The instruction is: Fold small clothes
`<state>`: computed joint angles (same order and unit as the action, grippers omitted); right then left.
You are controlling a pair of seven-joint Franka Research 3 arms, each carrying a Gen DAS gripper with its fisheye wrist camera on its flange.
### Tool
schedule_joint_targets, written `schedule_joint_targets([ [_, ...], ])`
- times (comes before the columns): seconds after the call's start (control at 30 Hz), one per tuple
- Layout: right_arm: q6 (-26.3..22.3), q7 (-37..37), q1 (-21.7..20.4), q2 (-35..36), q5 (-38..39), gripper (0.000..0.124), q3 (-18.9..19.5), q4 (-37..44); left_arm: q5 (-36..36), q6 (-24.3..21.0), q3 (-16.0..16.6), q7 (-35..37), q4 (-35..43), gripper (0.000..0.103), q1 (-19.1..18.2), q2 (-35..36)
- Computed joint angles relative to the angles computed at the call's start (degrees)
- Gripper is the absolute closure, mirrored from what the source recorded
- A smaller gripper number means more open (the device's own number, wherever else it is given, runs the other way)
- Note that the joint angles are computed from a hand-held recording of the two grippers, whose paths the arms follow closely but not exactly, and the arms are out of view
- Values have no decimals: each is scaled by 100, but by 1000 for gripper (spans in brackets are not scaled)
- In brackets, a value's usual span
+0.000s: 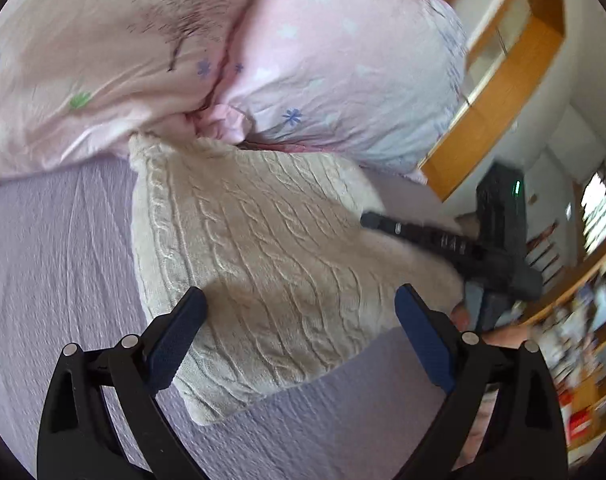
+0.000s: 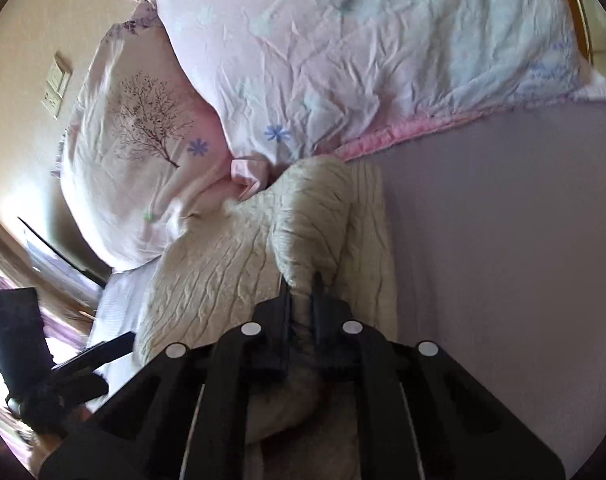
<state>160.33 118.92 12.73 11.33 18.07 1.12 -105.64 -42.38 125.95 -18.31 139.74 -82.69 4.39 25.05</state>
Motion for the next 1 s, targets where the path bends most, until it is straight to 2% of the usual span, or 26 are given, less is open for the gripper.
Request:
schedule_joint_targets([
  [0.07,176,710,136,-96,-407,116,-238,-202,81,122,-15,223,-202,7,-41,-141],
  [0.1,259,852,73,-145,-232,116,-216,-352,-38,201,-46,315,-297,8,-19,-213],
  [0.17,269,690,-65,-160,123,112,-75,-430,-511,280,-83,371,-359,8,110,-283],
  [0.2,296,679,-78,-183,190,95,-48,-447,-691,348,-48,220,-312,8,138,-263],
  [0.23,221,886,-26,-218,16,59,-116,-447,-738,427,37,-120,-166,8,126,-159],
  [0.27,53,1264,52,-252,-330,43,-241,-431,-611,432,109,-419,-7,8,77,-36],
  [0.3,-16,1511,71,-303,-524,35,-294,-463,-360,292,198,-816,261,8,30,156],
  [0.37,84,1166,-105,-317,-11,35,-106,-530,108,-160,281,-1573,864,8,-8,611],
  [0.43,100,216,-362,-245,1175,41,228,-493,370,-602,213,-1973,1322,8,37,987],
  [0.53,-125,-86,-307,-147,1373,50,177,-348,454,-1070,-14,-2229,1778,8,160,1424],
  [0.57,-171,-426,-429,-113,1764,67,316,-301,296,-1076,-128,-2175,1694,7,263,1431],
  [0.6,-234,-907,-540,-89,2361,77,448,-278,148,-1059,-243,-2092,1718,7,333,1500],
  [0.63,-243,-1111,-548,-28,2622,84,475,-227,68,-1157,-312,-2130,1837,7,351,1622],
  [0.67,-173,-1262,-491,-48,2720,90,441,-258,1,-1046,-335,-2133,1778,19,366,1594],
  [0.7,-115,-1776,-584,-50,3220,94,582,-254,55,-936,-284,-2249,1757,32,313,1577],
  [0.73,-53,-2089,-587,-64,3541,96,622,-259,83,-862,-248,-2352,1741,48,312,1564],
  [0.77,51,-2482,-542,-76,3894,97,626,-255,1,-1000,-309,-2360,1821,60,409,1627],
  [0.83,187,-3979,-655,-76,5279,98,922,-71,-85,-1247,-437,-2223,1851,63,667,1620],
  [0.87,166,-4280,-598,-58,5508,98,922,22,-127,-1198,-348,-1951,1632,63,749,1375],
  [0.9,83,-4437,-494,21,5513,98,915,194,-153,-1025,-307,-1670,1361,63,840,1114],
  [0.93,6,-4275,-341,106,5201,98,852,335,-205,-801,-245,-1318,1079,63,952,850],
  [1.0,-220,-3516,-34,417,4191,98,706,714,-172,-597,-41,-1146,899,62,1014,624],
])
